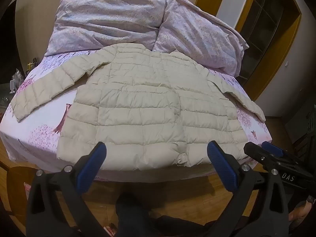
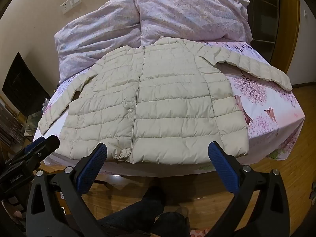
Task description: Fold large clothes
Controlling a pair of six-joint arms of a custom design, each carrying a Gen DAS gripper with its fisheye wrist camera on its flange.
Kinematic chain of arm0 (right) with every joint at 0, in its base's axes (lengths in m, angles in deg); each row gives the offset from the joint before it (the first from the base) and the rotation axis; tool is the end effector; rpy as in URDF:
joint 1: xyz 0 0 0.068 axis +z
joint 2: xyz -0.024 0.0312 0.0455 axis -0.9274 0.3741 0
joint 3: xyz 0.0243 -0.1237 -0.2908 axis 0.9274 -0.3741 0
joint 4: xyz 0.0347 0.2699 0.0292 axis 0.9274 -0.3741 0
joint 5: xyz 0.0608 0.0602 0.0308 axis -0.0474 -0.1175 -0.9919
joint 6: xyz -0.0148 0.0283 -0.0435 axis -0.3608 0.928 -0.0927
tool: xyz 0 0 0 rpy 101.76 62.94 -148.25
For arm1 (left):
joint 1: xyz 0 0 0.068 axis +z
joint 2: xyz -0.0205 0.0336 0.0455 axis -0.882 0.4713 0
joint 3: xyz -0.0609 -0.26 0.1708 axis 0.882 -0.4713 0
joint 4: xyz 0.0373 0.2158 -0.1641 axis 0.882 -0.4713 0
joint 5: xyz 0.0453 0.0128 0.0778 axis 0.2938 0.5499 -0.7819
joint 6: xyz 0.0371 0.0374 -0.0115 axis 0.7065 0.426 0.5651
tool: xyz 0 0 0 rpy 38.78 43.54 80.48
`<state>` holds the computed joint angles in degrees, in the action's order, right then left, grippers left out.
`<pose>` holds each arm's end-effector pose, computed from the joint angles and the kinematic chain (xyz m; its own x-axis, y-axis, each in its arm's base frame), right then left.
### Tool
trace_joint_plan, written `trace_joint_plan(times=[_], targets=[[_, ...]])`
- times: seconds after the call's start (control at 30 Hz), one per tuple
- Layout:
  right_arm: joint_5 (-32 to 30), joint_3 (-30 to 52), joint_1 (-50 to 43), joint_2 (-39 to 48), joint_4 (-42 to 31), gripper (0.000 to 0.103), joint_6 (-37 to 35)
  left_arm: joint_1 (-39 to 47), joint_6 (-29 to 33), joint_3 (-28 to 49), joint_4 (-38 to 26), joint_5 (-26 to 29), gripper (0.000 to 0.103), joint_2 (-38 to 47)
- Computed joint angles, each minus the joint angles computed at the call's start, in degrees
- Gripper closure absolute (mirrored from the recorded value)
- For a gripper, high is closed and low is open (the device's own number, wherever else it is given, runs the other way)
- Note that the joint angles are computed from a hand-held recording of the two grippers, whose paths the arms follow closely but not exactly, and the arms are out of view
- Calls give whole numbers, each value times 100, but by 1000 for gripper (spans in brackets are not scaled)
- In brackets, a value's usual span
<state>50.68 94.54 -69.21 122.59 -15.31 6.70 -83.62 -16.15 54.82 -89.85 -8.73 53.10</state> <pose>0.1471 -0.0077 0.1765 -0.6308 0.4828 -0.6075 0.4591 0.8633 0.2094 0.2606 -0.1147 0.1822 -0.7193 0.2620 -0.6433 0.5071 0.8310 -0.2285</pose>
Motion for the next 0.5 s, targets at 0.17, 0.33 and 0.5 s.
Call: trace_joint_plan(times=[0.17, 0.33, 0.5], targets=[[-22, 9, -23, 22, 0, 1, -23, -11, 3, -10, 18, -38, 2, -7], [11, -1, 2, 0, 1, 1, -9, -10, 7, -7, 12, -31, 2, -5], [18, 1, 4, -3, -4, 1, -8, -10, 7, -7, 12, -31, 2, -5]])
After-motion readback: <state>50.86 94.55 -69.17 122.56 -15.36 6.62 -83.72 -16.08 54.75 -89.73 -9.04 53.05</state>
